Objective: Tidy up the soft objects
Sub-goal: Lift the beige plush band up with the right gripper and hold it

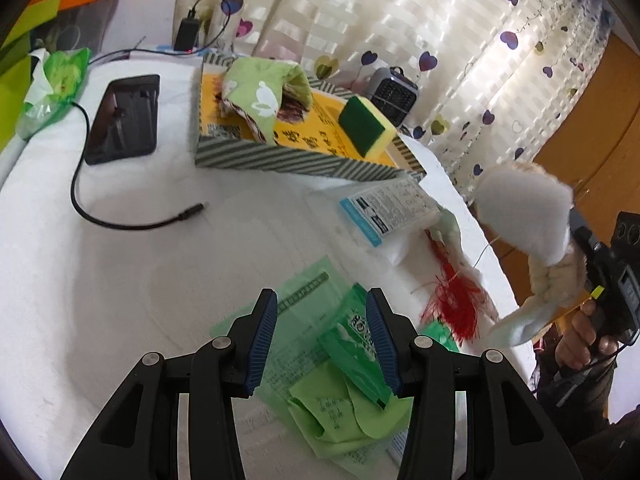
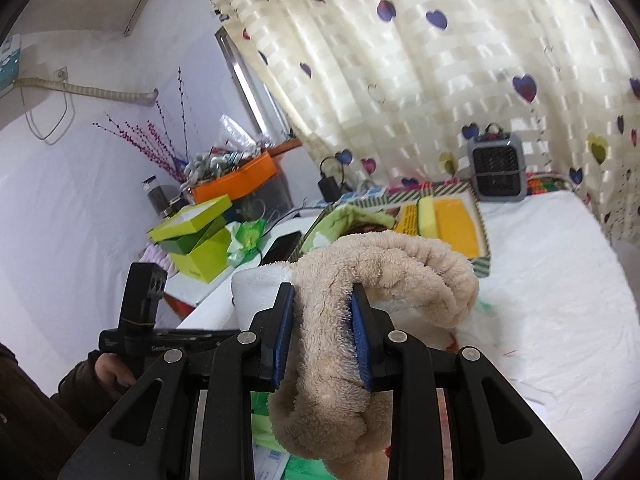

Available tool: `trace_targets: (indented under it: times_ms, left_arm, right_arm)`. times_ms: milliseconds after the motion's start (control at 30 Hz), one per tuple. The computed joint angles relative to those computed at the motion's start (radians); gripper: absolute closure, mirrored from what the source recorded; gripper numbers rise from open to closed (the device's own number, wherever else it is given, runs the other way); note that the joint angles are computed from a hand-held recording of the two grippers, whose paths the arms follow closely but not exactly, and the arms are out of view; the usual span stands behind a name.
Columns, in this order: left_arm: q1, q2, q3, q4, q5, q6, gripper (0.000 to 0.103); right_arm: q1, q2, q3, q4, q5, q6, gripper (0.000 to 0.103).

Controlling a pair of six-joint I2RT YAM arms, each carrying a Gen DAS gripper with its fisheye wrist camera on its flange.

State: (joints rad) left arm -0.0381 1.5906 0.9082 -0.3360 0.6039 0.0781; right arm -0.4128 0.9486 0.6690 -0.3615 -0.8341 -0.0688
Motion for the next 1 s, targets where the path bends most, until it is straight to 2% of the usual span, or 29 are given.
trace_targets:
  times_ms: [100,200,500,933,1000]
  left_arm:
    - [-0.012,-0.002,-0.006,-0.014,-0.007,0.005,0.058]
    - [-0.007,0.02,0.003,-0.034,0.031,0.007,0.058]
    - [-0.029,0.069,0.03,-0.068,0.021,-0.015,0.058]
    - [-0.028,0.173,0.094,-0.156,0.149,-0.075,0.058]
    - [-0.038,0.171,0.092,-0.15,0.14,-0.085,0.058]
  right_arm:
    - [-0.036,-0.028,0.005,-0.012,-0.022,-0.006,0.074]
    - [-0.074,-0.05,0.015,-0.03,-0.041,-0.016,0.074]
    - [-0.125,-0.069,0.014,-0.065,-0.062,-0.038,0.074]
    - [-0.129,-0.051,0.003,-0.065,-0.068,-0.054,0.074]
    - [-0.13,-0.053,0.001,-0.066,-0.067,-0.056,0.074]
